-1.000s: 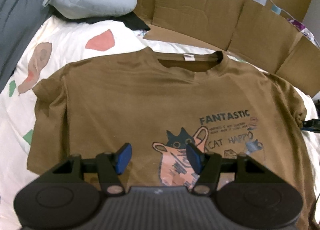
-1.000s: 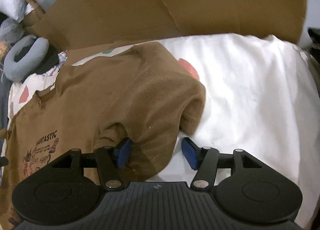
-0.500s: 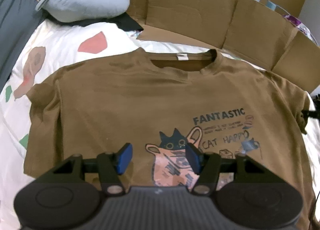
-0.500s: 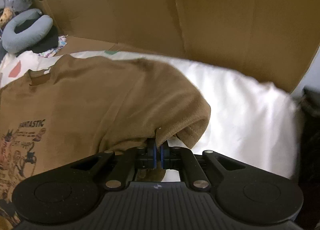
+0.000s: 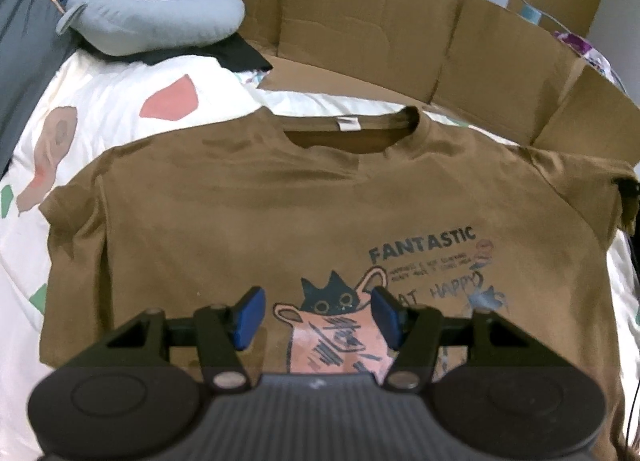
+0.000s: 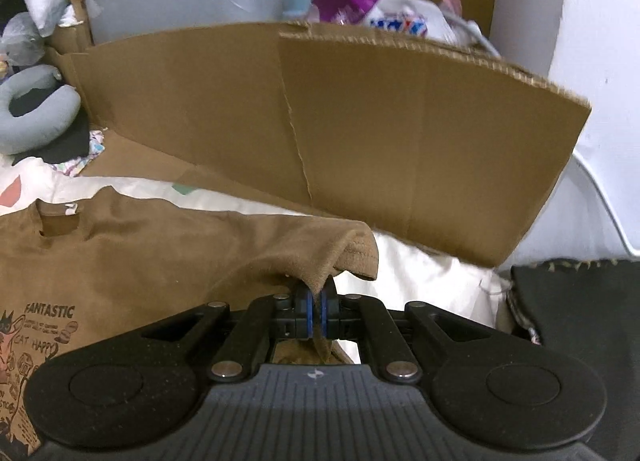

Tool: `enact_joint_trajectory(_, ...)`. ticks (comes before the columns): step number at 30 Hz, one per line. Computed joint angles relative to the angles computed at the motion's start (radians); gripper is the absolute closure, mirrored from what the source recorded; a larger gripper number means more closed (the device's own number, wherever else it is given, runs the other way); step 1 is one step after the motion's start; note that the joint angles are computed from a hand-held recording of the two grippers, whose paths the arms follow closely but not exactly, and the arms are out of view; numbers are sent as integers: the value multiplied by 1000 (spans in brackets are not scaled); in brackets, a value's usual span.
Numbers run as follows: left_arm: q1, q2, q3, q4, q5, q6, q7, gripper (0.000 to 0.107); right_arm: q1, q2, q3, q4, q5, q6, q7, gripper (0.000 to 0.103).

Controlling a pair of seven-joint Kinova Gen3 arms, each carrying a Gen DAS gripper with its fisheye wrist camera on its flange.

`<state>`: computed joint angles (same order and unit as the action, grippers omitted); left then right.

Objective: Fold clothes

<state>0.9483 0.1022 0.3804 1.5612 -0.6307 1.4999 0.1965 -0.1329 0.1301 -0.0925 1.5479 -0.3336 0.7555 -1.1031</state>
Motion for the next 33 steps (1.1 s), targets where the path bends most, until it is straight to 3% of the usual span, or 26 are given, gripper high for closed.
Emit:
enact_joint_trajectory(3,1,-1,0,-1,2,3,-2,46,5,-3,0,11,-5,-3,21,90)
enact_joint_trajectory(5,-2,-2,-1,-1,7,1,0,46,9,5,8,16,-11,12,14,71)
enact_joint_trajectory(8,-10,1,-4,-7,13,-1,-9,46,50,17,16,22,-78,55,6,66)
enact_joint_trajectory(12,-23,16,-15,-39,16,-7,-50,46,106,14,28,67,-166,90,21,66)
enact_joint_trajectory(22,-40,116,-83,-217,3,-49,-295,46,218,8,66,157,-359,169,161,66)
enact_joint_trajectory(33,-35,276,-184,-447,53,-186,-591,45,253,15,81,204,-465,206,178,66)
